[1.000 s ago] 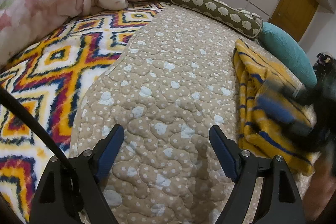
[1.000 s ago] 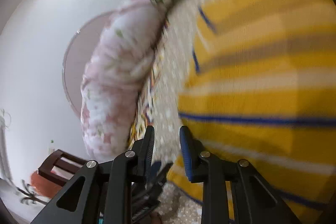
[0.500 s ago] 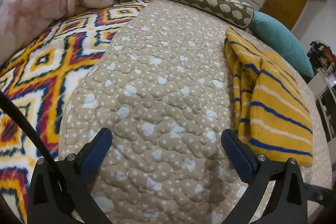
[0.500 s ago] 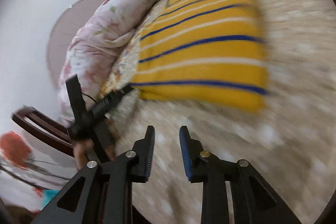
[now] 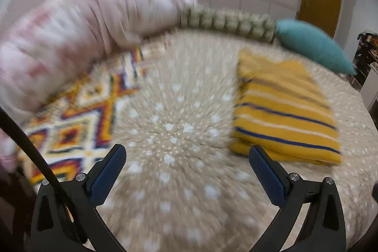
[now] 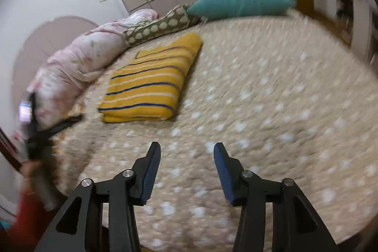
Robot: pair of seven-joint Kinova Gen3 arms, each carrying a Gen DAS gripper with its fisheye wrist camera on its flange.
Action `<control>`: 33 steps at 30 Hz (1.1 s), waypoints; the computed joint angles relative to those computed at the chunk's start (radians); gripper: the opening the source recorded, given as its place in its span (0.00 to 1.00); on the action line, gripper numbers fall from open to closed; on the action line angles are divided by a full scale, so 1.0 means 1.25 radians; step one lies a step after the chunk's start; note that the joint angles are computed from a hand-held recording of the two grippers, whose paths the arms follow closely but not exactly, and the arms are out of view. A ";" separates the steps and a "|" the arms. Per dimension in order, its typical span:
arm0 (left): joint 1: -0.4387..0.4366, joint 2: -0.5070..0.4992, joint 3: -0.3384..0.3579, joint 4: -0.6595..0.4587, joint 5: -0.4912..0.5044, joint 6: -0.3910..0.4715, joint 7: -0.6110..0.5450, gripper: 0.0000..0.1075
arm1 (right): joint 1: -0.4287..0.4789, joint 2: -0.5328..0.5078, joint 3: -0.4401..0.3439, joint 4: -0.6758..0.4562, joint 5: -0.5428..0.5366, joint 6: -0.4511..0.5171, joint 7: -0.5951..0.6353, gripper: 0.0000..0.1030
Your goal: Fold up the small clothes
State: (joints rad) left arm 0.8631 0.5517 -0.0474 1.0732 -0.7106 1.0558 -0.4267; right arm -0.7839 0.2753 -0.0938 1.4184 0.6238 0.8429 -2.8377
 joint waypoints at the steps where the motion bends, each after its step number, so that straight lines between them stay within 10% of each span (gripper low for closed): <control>1: 0.037 -0.013 -0.011 0.007 -0.033 0.018 0.019 0.96 | -0.029 0.003 0.016 -0.011 0.026 0.033 -0.006 0.51; 10: 0.205 0.004 0.008 -0.087 -0.107 0.216 -0.027 0.96 | -0.128 0.016 -0.004 -0.056 0.183 0.224 -0.209 0.67; 33: 0.161 -0.029 0.070 -0.014 -0.023 0.155 -0.026 0.96 | -0.187 0.128 0.019 -0.189 0.105 0.359 -0.078 0.71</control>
State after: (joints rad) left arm 1.0644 0.5152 0.0403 1.0562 -0.7398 1.2490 -0.4596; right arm -1.0172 0.4351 -0.0702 1.1817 0.7552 1.2914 -2.9353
